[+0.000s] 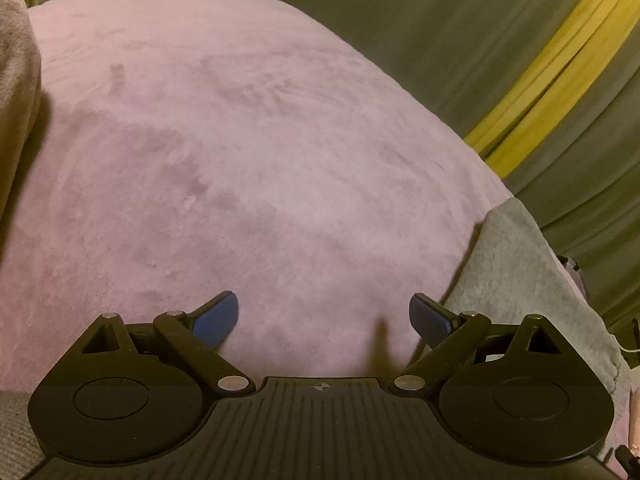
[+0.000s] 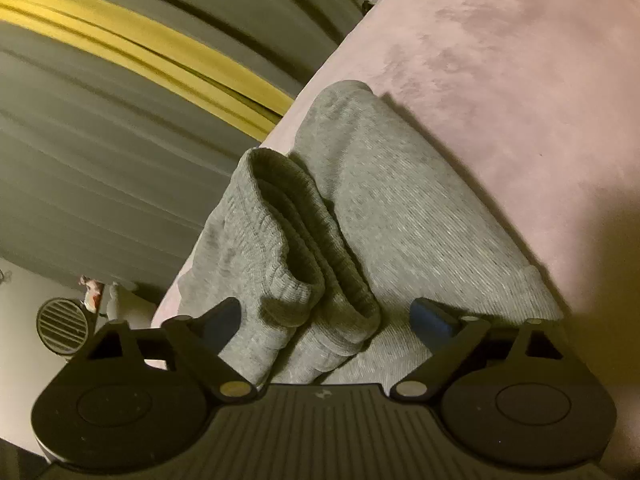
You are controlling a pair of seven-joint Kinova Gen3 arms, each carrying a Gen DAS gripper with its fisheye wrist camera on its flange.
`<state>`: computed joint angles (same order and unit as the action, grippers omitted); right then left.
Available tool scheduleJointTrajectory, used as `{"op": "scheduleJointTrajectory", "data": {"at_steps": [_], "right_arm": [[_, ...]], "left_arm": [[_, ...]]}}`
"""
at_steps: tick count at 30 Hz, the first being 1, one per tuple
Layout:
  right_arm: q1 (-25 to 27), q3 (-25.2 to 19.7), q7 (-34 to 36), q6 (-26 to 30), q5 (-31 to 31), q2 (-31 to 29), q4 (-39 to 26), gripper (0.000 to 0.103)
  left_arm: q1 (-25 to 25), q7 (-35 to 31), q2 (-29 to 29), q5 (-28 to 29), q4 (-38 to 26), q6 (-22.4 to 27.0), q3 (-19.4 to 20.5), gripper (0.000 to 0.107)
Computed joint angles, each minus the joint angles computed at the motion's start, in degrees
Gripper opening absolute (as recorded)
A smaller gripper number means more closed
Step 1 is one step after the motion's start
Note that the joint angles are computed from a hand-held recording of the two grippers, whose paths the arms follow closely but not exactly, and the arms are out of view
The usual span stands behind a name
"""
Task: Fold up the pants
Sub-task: 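Grasp the folded cuff end with the right gripper and lift it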
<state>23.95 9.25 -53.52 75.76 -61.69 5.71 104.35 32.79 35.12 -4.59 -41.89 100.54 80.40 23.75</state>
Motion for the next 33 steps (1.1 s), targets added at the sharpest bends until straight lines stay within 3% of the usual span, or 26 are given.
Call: {"op": "scheduleJointTrajectory", "data": {"at_steps": [1, 4, 10, 12, 16, 20, 21, 24, 26, 27, 29, 31, 33], "right_arm": [[0.2, -0.6, -0.2, 0.2, 0.0, 0.3, -0.1, 0.069], [-1.1, -0.7, -1.5, -1.6, -0.3, 0.3, 0.2, 0.069], [-0.3, -0.9, -4.4, 0.9, 0.0, 2.6, -1.9, 0.072], [-0.1, -1.2, -5.5, 0.9, -0.6, 3.2, -2.1, 0.075], [-0.9, -2.9, -5.3, 1.1, -1.4, 4.4, -3.5, 0.099], [-2.6, -4.3, -4.5, 0.5, 0.8, 4.6, -6.0, 0.099], [-2.6, -4.4, -3.9, 1.0, 0.7, 4.9, -6.4, 0.096], [-1.7, -4.5, -4.5, 3.7, 0.1, 6.9, -8.1, 0.066], [1.0, -5.5, -2.5, 7.5, -3.7, 9.4, -7.9, 0.049], [1.6, -5.7, -1.9, 8.6, -5.0, 10.1, -7.8, 0.049], [1.0, -5.7, -2.2, 8.2, -4.9, 10.1, -8.1, 0.053], [-0.3, -6.3, -5.0, 7.4, -3.8, 10.7, -9.2, 0.067], [-1.4, -7.0, -7.4, 6.5, -3.7, 11.4, -9.6, 0.075]], "left_arm": [[0.0, -0.3, -0.4, 0.2, 0.6, -0.1, -0.1, 0.097], [0.1, -1.1, -1.5, 0.7, 0.7, 0.2, 0.3, 0.097], [-1.7, -1.4, -2.7, 0.8, 1.9, -2.5, 1.4, 0.097], [-2.1, -1.3, -2.8, 0.8, 2.0, -2.5, 1.8, 0.097], [-2.6, -0.7, -3.1, 0.6, 2.5, -3.3, 2.3, 0.098], [-2.8, -1.0, -2.6, 0.6, 2.2, -3.2, 2.5, 0.098], [-2.8, -0.9, -2.6, 0.5, 2.2, -3.2, 2.5, 0.099], [-2.7, -0.1, -2.9, 0.3, 2.7, -3.6, 2.5, 0.1], [-2.8, 0.3, -2.9, 0.2, 3.0, -3.8, 2.5, 0.1], [-2.8, 0.3, -2.9, 0.1, 3.0, -3.9, 2.6, 0.1], [-2.8, 0.4, -2.5, -0.2, 2.9, -3.8, 2.7, 0.1], [-2.6, -0.2, -2.1, -0.3, 2.6, -3.8, 2.5, 0.1], [-2.3, -0.4, -1.8, -0.4, 2.4, -3.5, 2.3, 0.1]]}}
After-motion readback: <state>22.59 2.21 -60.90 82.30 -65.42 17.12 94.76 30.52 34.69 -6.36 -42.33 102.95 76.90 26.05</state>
